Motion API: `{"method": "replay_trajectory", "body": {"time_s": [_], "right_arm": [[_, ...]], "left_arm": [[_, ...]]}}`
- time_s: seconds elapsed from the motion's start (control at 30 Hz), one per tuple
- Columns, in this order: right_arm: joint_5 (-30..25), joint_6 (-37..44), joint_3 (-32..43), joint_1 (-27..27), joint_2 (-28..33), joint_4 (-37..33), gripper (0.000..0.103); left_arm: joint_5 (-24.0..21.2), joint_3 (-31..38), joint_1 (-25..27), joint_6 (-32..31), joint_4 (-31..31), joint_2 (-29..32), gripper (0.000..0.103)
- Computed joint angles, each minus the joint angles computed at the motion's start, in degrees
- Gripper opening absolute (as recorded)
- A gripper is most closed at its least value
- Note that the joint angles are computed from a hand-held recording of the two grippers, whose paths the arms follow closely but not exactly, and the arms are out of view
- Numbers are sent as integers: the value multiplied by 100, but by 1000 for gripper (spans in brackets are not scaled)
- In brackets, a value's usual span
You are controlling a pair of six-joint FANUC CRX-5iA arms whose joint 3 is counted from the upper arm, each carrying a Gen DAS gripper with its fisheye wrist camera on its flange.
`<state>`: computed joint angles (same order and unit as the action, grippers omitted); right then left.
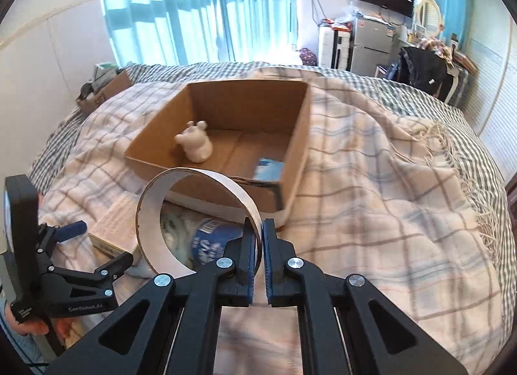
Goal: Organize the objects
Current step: 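Grasp the small product box with the left gripper while the right gripper grasps the tape roll, then carry the product box and tape roll into the cardboard box and release both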
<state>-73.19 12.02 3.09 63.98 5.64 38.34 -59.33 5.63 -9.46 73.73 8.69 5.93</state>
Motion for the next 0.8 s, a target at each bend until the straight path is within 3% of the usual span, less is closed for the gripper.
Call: {"method": "replay_trajectory", "body": {"time_s": [0.13, 0.23, 0.4, 0.47, 0.8], "right_arm": [[-82, 47, -195, -38, -12, -53, 4], [248, -48, -461, -94, -202, -170, 4], [439, -69, -577, -138, -244, -216, 4], [426, -95, -597, -122, -252, -224, 4], [-12, -261, -334, 230, -167, 215, 4]], "left_arm": [[-169, 286, -175, 277, -371, 260, 103], [-233, 450, -251, 523, -647, 403, 103], [-252, 495, -292, 551, -824, 408, 84], [-215, 418, -249, 490, -759, 337, 79], [90, -415, 215, -164, 340, -485, 78]]}}
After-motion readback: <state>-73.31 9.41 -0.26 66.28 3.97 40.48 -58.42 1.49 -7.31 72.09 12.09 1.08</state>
